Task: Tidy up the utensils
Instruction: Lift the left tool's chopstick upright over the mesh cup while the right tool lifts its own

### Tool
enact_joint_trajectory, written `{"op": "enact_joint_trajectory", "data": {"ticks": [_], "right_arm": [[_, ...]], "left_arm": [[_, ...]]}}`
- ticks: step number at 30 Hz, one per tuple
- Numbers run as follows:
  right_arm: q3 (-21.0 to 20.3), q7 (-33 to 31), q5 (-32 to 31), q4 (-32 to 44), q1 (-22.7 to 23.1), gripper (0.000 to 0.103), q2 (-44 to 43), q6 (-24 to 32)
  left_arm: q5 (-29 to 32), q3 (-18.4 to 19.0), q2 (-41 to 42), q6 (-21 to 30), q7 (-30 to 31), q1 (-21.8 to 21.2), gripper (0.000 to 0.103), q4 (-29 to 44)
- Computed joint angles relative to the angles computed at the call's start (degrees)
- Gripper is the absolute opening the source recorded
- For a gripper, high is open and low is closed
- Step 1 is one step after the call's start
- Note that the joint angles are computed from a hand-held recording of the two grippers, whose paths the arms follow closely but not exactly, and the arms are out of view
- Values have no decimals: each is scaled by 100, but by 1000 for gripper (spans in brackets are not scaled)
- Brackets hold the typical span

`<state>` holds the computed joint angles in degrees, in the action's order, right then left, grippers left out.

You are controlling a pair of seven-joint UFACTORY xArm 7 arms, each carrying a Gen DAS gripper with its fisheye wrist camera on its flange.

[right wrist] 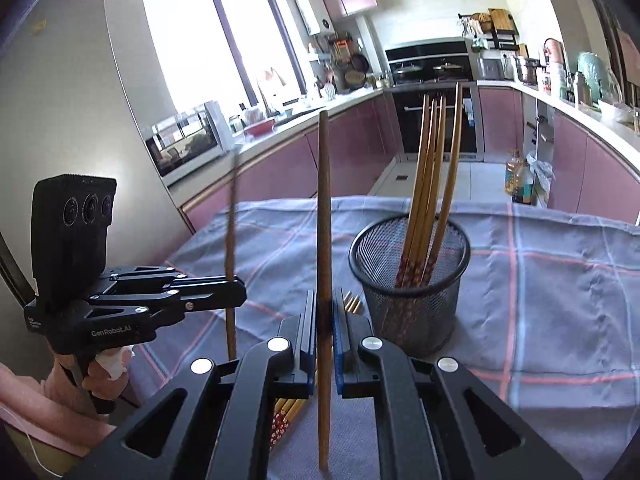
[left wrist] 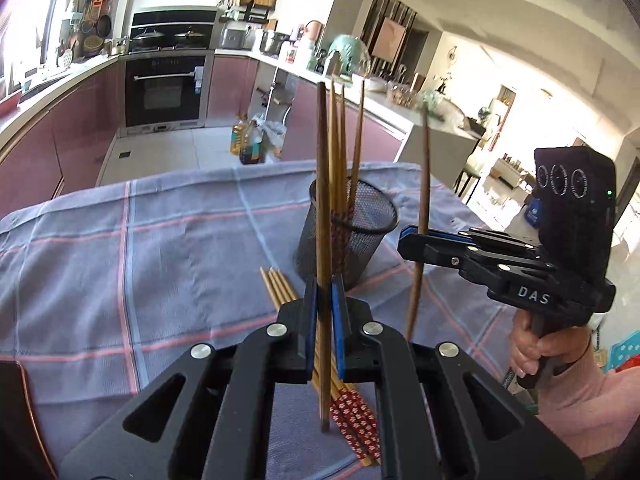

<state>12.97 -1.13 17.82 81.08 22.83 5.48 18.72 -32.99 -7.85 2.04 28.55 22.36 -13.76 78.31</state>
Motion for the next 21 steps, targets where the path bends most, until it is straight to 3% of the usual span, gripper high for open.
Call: {"op": "enact_joint_trajectory", "data": {"ticks": [10, 21], "right_arm": [[-23, -460, 285, 363, -160, 6, 48, -212], [-50, -621, 132, 964, -242, 6, 191, -189]], "left_arm": [[-536, -5, 13, -86, 380, 2, 8, 419], [-428, -169, 435, -140, 290, 46, 8, 1395]]}}
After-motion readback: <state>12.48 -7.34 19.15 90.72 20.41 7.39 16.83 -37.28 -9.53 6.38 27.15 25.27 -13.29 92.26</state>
